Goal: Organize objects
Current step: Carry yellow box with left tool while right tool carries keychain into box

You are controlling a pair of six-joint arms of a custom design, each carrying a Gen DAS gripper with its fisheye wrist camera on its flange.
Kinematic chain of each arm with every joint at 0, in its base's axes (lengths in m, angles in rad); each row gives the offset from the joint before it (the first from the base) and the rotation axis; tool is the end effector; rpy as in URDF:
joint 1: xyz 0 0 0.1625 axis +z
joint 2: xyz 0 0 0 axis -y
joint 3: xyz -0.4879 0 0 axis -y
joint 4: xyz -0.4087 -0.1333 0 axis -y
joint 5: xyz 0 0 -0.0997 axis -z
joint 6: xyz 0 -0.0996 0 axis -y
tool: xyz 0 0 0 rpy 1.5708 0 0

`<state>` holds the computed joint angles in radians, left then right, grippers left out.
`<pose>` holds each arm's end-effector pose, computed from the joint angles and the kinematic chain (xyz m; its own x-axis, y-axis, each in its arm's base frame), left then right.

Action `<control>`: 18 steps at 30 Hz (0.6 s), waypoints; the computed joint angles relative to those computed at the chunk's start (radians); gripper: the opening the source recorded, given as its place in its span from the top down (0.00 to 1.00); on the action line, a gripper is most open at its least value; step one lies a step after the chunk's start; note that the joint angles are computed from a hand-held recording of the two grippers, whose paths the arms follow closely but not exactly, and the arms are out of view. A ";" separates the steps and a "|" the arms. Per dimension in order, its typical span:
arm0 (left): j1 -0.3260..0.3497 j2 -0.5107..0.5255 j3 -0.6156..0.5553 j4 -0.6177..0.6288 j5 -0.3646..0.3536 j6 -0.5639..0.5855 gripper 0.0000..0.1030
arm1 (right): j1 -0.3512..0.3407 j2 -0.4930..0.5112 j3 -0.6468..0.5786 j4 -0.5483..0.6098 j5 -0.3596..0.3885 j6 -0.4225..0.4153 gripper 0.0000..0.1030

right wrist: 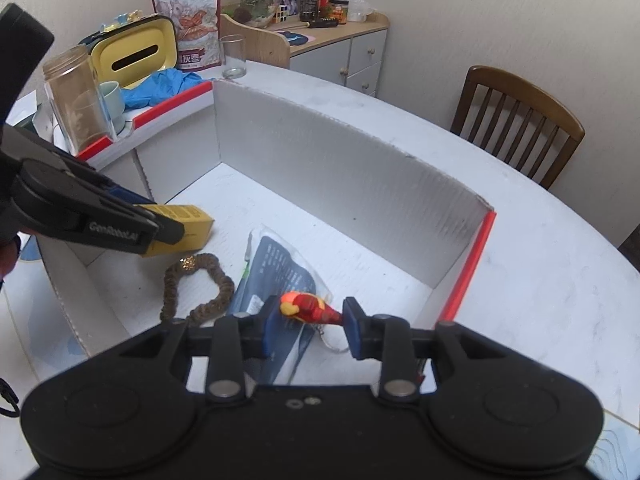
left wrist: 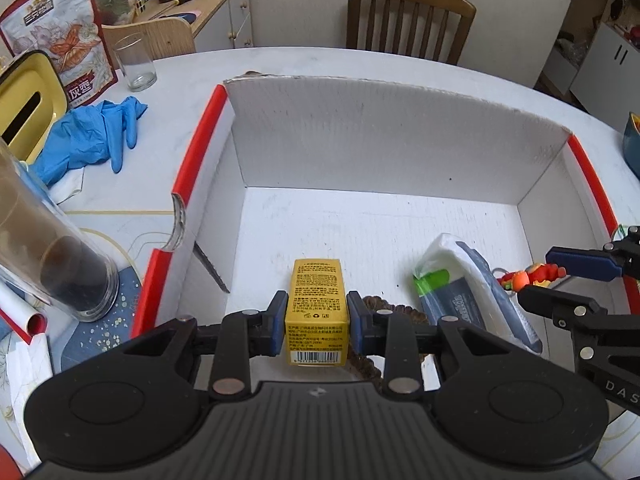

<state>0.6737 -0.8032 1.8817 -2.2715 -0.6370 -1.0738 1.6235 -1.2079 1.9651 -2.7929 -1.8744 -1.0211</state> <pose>-0.3380 -0.5428 0.0616 -0.7050 -0.1999 -0.6805 0.2239 0.8477 -0.4809 0.1351 -0.5957 0.2976 -0.4614 -0.7175 0.5219 -0.8432 0.5376 -0.0064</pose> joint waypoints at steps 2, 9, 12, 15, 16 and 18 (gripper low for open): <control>0.001 0.001 -0.003 0.005 -0.009 0.001 0.71 | 0.001 -0.001 0.003 -0.005 -0.004 0.000 0.67; -0.005 0.001 -0.002 0.022 -0.023 -0.018 0.71 | -0.003 -0.020 0.008 0.021 0.001 0.007 0.65; -0.011 -0.002 -0.001 0.021 -0.026 -0.016 0.70 | -0.005 -0.033 0.011 0.031 0.015 0.015 0.62; -0.024 -0.004 0.004 0.020 -0.017 -0.023 0.57 | -0.007 -0.049 0.011 0.045 0.034 0.024 0.61; -0.030 -0.004 0.005 0.021 -0.010 -0.027 0.51 | -0.008 -0.055 0.013 0.049 0.041 0.027 0.61; -0.043 -0.006 0.008 0.019 -0.001 -0.031 0.50 | -0.009 -0.069 0.015 0.056 0.058 0.031 0.61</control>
